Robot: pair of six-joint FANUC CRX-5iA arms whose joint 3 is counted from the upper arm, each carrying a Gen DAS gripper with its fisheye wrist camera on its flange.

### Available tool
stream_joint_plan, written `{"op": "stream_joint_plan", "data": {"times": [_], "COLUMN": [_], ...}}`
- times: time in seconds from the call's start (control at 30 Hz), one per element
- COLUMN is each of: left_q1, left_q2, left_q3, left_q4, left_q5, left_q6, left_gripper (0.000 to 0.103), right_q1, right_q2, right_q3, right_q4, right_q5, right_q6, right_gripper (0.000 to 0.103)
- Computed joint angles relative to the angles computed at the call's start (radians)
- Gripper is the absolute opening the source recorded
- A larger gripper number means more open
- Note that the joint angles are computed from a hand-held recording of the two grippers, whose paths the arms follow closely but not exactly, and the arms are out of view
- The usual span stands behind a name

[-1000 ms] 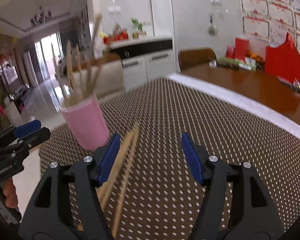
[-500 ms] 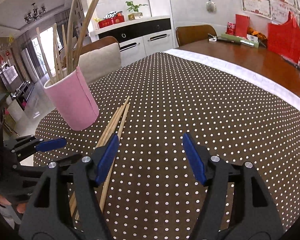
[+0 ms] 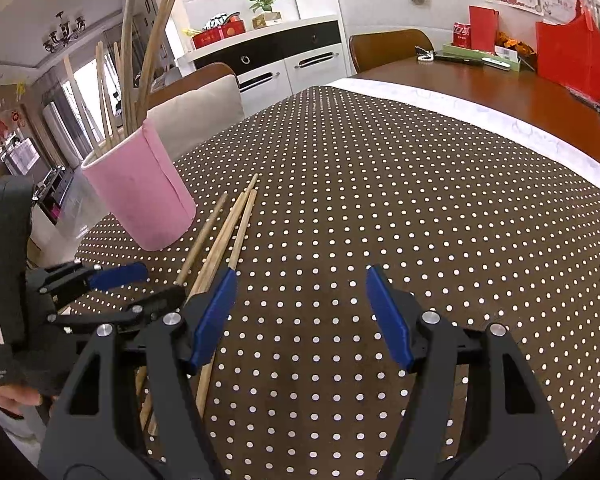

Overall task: Organize utensils
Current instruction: 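Move both open tools back down to the remaining chopsticks, then close the left tool on a chopstick while the right tool grasps another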

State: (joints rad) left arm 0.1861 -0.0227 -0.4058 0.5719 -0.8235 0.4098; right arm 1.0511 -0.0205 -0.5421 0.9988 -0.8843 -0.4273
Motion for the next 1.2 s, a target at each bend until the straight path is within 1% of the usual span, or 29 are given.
{"op": "stream_joint_plan", "data": {"times": [0.07,0.1,0.13,0.17,0.2,0.27,0.33,0.43,0.53,0.6,0.63,0.67,0.7,0.8,0.83,0.87,0.9,0.93,0.97,1.03,1.07,1.1,1.2], "left_q1": [-0.007,-0.010,-0.011,-0.009,-0.005,0.004,0.015,0.038,0.058,0.070,0.073,0.080,0.093,0.093,0.088,0.083,0.078,0.070,0.062,0.050,0.042,0.035,0.011], "left_q2": [0.023,0.027,0.029,0.030,0.038,0.048,0.056,0.051,0.054,0.058,0.062,0.063,0.060,0.064,0.069,0.073,0.080,0.086,0.092,0.109,0.117,0.123,0.129], "left_q3": [0.039,0.046,0.046,0.045,0.054,0.063,0.066,0.048,0.042,0.041,0.044,0.044,0.041,0.050,0.060,0.070,0.084,0.097,0.109,0.138,0.156,0.169,0.201], "left_q4": [-0.031,-0.040,-0.032,-0.024,-0.021,-0.014,0.001,0.029,0.050,0.059,0.062,0.063,0.064,0.049,0.039,0.026,0.013,-0.002,-0.013,-0.035,-0.055,-0.069,-0.118], "left_q5": [-0.026,-0.029,-0.026,-0.028,-0.044,-0.071,-0.094,-0.112,-0.141,-0.158,-0.167,-0.175,-0.185,-0.193,-0.196,-0.198,-0.201,-0.204,-0.206,-0.219,-0.228,-0.232,-0.237], "left_q6": [0.050,0.059,0.051,0.040,0.037,0.029,0.016,-0.013,-0.034,-0.044,-0.047,-0.053,-0.065,-0.064,-0.054,-0.044,-0.036,-0.026,-0.018,-0.001,0.011,0.016,0.032], "left_gripper": [0.055,0.048,0.039,0.020,0.008,0.006,0.006,0.006,0.006,0.006,0.006,0.006,0.006,0.006,0.006,0.006,0.006,0.006,0.006,0.006,0.006,0.006,0.007], "right_q1": [-0.003,-0.005,-0.006,-0.006,-0.006,-0.009,-0.019,-0.040,-0.060,-0.075,-0.080,-0.089,-0.095,-0.121,-0.127,-0.135,-0.144,-0.150,-0.161,-0.174,-0.180,-0.192,-0.223], "right_q2": [0.002,0.005,0.008,0.012,0.016,0.029,0.046,0.089,0.135,0.170,0.183,0.207,0.224,0.289,0.313,0.343,0.356,0.367,0.386,0.405,0.408,0.418,0.402], "right_q3": [0.003,0.008,0.014,0.021,0.027,0.052,0.085,0.169,0.260,0.332,0.360,0.409,0.440,0.565,0.607,0.660,0.686,0.709,0.746,0.784,0.793,0.815,0.806], "right_q4": [-0.006,-0.014,-0.025,-0.033,-0.040,-0.081,-0.136,-0.265,-0.380,-0.451,-0.475,-0.517,-0.540,-0.633,-0.654,-0.678,-0.698,-0.711,-0.735,-0.757,-0.768,-0.781,-0.822], "right_q5": [0.003,0.005,0.008,0.010,0.011,0.020,0.049,0.056,0.014,-0.033,-0.052,-0.092,-0.120,-0.219,-0.259,-0.306,-0.319,-0.336,-0.364,-0.389,-0.392,-0.392,-0.342], "right_q6": [0.008,0.018,0.032,0.043,0.053,0.101,0.164,0.301,0.428,0.521,0.555,0.615,0.650,0.783,0.823,0.871,0.900,0.917,0.948,0.976,0.984,0.995,0.993], "right_gripper": [0.066,0.066,0.066,0.066,0.066,0.066,0.066,0.066,0.060,0.057,0.054,0.052,0.051,0.051,0.048,0.042,0.036,0.027,0.022,0.015,0.012,0.010,0.007]}}
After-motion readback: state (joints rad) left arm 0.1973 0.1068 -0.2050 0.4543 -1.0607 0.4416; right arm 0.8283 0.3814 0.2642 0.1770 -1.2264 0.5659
